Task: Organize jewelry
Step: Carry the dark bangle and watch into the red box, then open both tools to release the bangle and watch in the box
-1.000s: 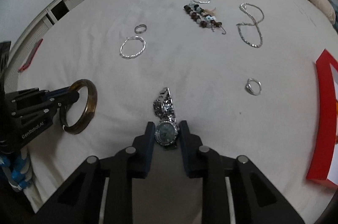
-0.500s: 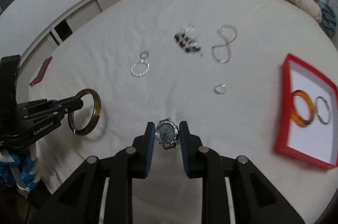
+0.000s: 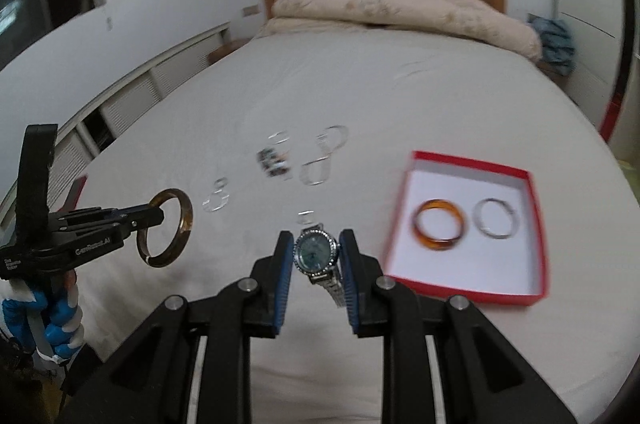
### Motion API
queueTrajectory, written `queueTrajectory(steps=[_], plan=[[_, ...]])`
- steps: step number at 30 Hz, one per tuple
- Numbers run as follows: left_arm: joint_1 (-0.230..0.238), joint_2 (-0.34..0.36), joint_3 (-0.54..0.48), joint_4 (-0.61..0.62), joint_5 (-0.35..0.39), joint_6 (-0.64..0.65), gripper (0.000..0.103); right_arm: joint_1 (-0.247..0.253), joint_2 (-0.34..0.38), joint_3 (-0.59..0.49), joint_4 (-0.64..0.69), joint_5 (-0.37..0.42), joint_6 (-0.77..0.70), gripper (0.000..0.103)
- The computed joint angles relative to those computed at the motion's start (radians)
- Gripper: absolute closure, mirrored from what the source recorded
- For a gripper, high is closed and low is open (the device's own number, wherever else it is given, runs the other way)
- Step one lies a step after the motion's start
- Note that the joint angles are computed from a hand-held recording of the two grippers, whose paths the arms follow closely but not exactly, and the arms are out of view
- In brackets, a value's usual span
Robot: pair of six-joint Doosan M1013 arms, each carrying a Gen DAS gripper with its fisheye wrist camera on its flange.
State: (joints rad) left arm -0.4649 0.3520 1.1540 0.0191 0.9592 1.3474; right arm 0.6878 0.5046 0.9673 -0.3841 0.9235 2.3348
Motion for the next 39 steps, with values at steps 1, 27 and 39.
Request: queueTrajectory(steps=[1,27,39], plan=[[-0.01,0.017,-0.027,-0.007,0.008,0.017,0.095,-0.006,-0.015,0.022,-0.017,-0.002,0.023,0.081],[-0.179,0.44,-0.558,0.038,0.327,0.263,0.095,-0.197,-0.041,0.245,0.137,-0.041,0.057,0.081],[-0.182,0.434,-0.516,0.027,0.317,0.252,0.093,-0.197,-0.031,0.248,0.139,0.006,0.07,0.074]])
